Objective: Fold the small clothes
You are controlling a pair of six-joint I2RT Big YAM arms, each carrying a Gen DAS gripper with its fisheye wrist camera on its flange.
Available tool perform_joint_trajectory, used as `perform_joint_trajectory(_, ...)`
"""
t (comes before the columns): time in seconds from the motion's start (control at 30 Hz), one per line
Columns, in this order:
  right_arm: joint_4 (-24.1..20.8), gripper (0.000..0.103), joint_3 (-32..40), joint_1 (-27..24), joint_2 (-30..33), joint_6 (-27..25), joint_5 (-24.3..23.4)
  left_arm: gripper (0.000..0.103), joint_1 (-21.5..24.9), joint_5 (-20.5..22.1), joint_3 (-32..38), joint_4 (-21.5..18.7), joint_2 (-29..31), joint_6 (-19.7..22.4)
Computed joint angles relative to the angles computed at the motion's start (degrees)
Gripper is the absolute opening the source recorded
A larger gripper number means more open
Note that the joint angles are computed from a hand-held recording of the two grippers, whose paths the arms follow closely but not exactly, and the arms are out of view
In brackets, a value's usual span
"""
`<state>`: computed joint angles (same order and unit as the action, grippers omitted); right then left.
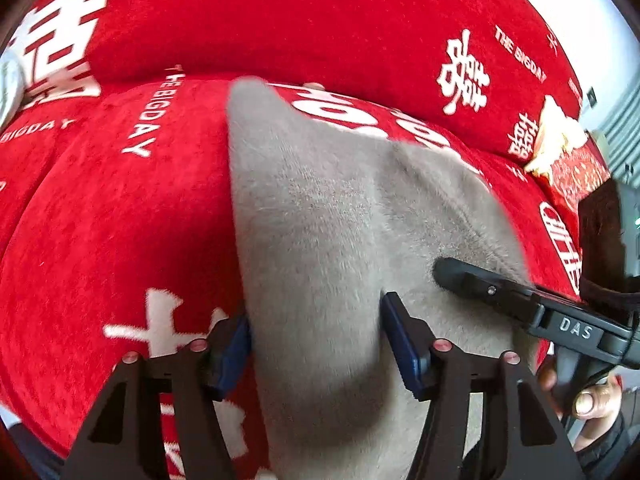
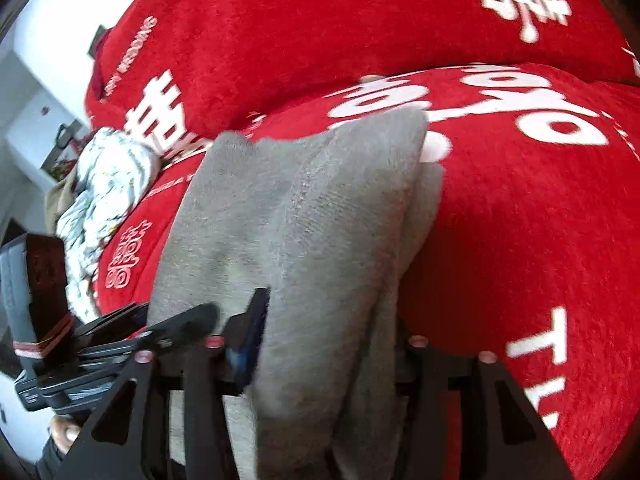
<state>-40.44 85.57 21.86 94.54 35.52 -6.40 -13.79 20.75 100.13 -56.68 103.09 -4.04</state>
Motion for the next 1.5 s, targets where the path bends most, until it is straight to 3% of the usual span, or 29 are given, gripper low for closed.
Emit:
perform_joint_trajectory(0.2,2.5,0.058,-3.9,-0.2,-4.5,1.2,2.3,0.063,0.6,-3.0,-3.0,2.4,-3.8,-0.9)
perform_joint_trajectory(0.37,4.7,0.060,-5.6,3.4,-9.3,-2.6,15.7,0.063,0.5,-4.6,-7.3,8.8,-7.9,-3.0)
perform_joint_trajectory(0.43,6.4,0.062,-6.2,4.6,-10.2,-4.6,16.0,0.063,-0.3,-7.4,-7.2,7.6,-7.7,-1.9)
perform_joint_trajectory(0.5,6.5,0.063,-5.8,5.7,-9.7,-6.6,13.0,0.063,-1.6,-13.8,-6.9,5.6,-6.6,-0.3)
perform_joint_trajectory(0.6,3.3,0.063,-4.7,6.5,-7.3,-6.0,12.2,0.074,-1.4,-14.6,-8.7,6.6,-6.5,-0.8)
perform_joint_trajectory(0.7,1.9,0.063,-5.1,5.9,-5.7,-4.2,12.2,0.077,-1.1,-13.8,-9.6,7.5,-6.7,-0.9)
perform_joint_trajectory(0.8,0.0,0.063,-4.1,7.6,-5.6,-6.6,16.0,0.077,-1.3,-14.2,-10.2,7.7,-7.4,-2.1)
perform_joint_trajectory(0.83,-1.1,0.069,-3.6,8.4,-5.6,-7.3,17.8,0.077,-1.5,-14.8,-10.7,8.1,-8.1,-2.7)
perform_joint_trajectory(0.9,-0.9,0.081,-4.0,10.3,-6.6,-9.0,20.7,0.077,-2.5,-16.8,-12.7,9.8,-10.1,-2.7)
perform_joint_trajectory(0.97,-0.8,0.082,-4.4,12.0,-7.3,-10.1,22.7,0.079,-3.7,-20.3,-14.7,11.5,-12.0,-1.2)
perform_joint_trajectory(1.0,-1.1,0.082,-4.6,13.0,-7.7,-10.6,24.0,0.088,-4.6,-22.9,-15.6,12.0,-12.9,-0.2)
perform_joint_trajectory(1.1,-3.3,0.083,-4.5,14.8,-7.7,-8.9,28.5,0.090,-5.6,-26.4,-17.3,13.7,-14.4,0.4)
perform_joint_trajectory(1.23,-4.5,0.084,-5.4,15.8,-8.4,-6.8,31.0,0.090,-5.4,-24.4,-17.4,12.7,-15.0,-0.1)
perform_joint_trajectory(1.4,-5.6,0.084,-6.6,16.7,-9.4,-5.2,33.9,0.090,-4.8,-20.2,-20.3,15.9,-18.1,-2.4)
perform_joint_trajectory(1.5,-5.6,0.084,-7.0,17.4,-9.9,-5.3,35.0,0.090,-5.2,-20.3,-22.9,18.8,-20.4,-3.3)
